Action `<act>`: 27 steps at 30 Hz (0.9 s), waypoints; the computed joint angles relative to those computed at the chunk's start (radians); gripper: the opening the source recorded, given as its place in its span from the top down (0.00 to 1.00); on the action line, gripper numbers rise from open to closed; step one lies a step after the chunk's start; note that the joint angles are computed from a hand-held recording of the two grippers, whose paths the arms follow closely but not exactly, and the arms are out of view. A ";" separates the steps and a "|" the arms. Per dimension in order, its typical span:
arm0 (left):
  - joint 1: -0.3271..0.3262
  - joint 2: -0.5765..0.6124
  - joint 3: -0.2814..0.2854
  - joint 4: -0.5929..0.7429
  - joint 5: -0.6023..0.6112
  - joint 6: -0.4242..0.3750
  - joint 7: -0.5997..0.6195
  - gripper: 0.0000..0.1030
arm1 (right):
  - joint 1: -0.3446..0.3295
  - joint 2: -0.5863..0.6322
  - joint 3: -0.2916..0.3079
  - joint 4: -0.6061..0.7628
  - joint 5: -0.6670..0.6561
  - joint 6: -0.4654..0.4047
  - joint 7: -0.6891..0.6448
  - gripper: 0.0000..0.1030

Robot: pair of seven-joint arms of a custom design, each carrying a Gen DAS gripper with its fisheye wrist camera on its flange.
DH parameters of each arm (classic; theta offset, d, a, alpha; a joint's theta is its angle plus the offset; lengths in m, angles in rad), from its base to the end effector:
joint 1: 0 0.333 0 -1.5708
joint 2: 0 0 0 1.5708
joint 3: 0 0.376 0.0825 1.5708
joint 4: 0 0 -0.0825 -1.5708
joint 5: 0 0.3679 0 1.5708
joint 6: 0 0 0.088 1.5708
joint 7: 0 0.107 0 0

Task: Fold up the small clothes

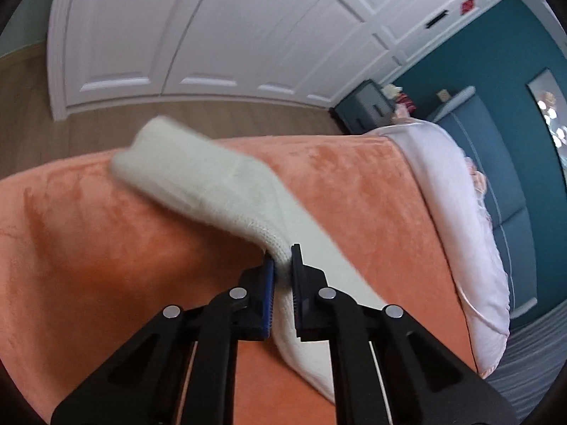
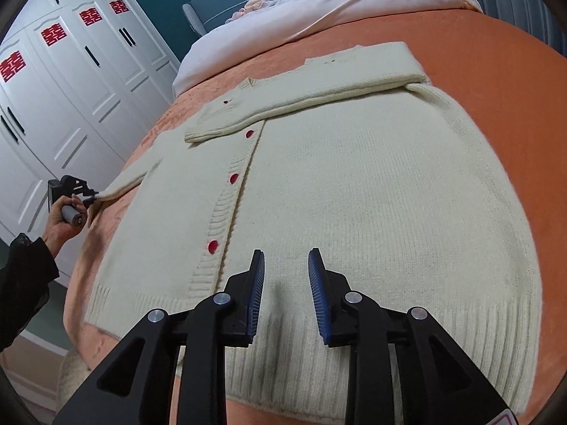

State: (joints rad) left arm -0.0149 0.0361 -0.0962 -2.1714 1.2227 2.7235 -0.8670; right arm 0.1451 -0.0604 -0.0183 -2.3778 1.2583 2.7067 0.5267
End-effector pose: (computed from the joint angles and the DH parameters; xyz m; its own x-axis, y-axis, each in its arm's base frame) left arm 0.5485 -0.0956 0.4844 0.7200 -0.3759 0.5834 -0.0688 -0.8751 -0.4790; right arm 0.4917 0.0293 0.4407 0.2192 -0.8794 -0.4225 -0.8242 0.0649 -0.5626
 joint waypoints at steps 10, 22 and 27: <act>-0.234 0.359 -0.179 0.598 -0.118 0.053 0.659 0.89 | -0.028 -0.009 -0.024 -0.004 0.074 -0.022 -0.021 0.68; -0.416 0.385 -0.025 0.442 -0.341 0.046 0.506 0.42 | -0.083 0.130 -0.018 0.192 0.043 -0.067 -0.043 0.54; -0.395 0.329 0.075 0.325 -0.326 0.097 0.311 0.42 | -0.063 0.241 0.038 0.354 0.072 -0.108 0.003 0.52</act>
State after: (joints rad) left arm -0.4102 0.3649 -0.0210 -1.8462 0.8965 2.8208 -0.5560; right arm 0.0822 0.1802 0.0196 -2.0236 1.3301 2.5988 0.5296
